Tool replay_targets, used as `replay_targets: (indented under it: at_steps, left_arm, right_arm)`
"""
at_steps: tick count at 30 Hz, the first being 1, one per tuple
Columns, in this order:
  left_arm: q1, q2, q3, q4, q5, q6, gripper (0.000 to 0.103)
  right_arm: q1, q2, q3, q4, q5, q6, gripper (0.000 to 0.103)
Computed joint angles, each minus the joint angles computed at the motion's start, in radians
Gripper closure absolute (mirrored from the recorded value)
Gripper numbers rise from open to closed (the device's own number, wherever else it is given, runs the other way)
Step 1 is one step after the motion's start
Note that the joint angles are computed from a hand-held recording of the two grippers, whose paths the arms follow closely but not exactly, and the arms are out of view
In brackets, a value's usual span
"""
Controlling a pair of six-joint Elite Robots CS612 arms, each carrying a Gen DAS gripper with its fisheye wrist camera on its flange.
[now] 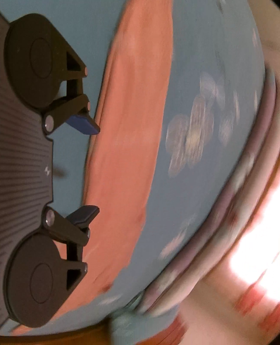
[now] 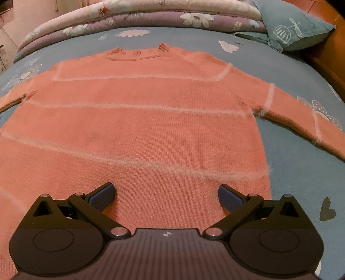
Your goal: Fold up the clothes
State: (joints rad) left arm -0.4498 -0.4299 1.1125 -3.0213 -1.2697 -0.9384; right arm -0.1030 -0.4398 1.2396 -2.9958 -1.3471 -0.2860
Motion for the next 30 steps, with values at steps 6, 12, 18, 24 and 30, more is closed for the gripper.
replay_targets:
  at_steps: [6, 12, 18, 24, 30]
  left_arm:
    - [-0.037, 0.122, -0.262, 0.094, -0.165, 0.173, 0.028]
    - [-0.071, 0.188, -0.401, 0.25, -0.231, 0.266, 0.028]
    - [-0.079, 0.206, -0.431, 0.334, -0.216, 0.266, 0.024]
    - [-0.077, 0.203, -0.422, 0.329, -0.231, 0.252, 0.023]
    - [-0.078, 0.221, -0.456, 0.343, -0.227, 0.241, 0.022]
  right_arm:
    - [-0.015, -0.008, 0.009, -0.036, 0.036, -0.008, 0.0]
    - [-0.116, -0.003, -0.024, -0.177, 0.107, 0.293, 0.0]
    - [-0.238, 0.065, -0.125, -0.211, 0.103, 0.829, 0.011]
    - [-0.287, 0.155, -0.221, -0.259, 0.128, 1.171, 0.02]
    - [-0.284, 0.234, -0.354, -0.296, 0.062, 1.282, 0.021]
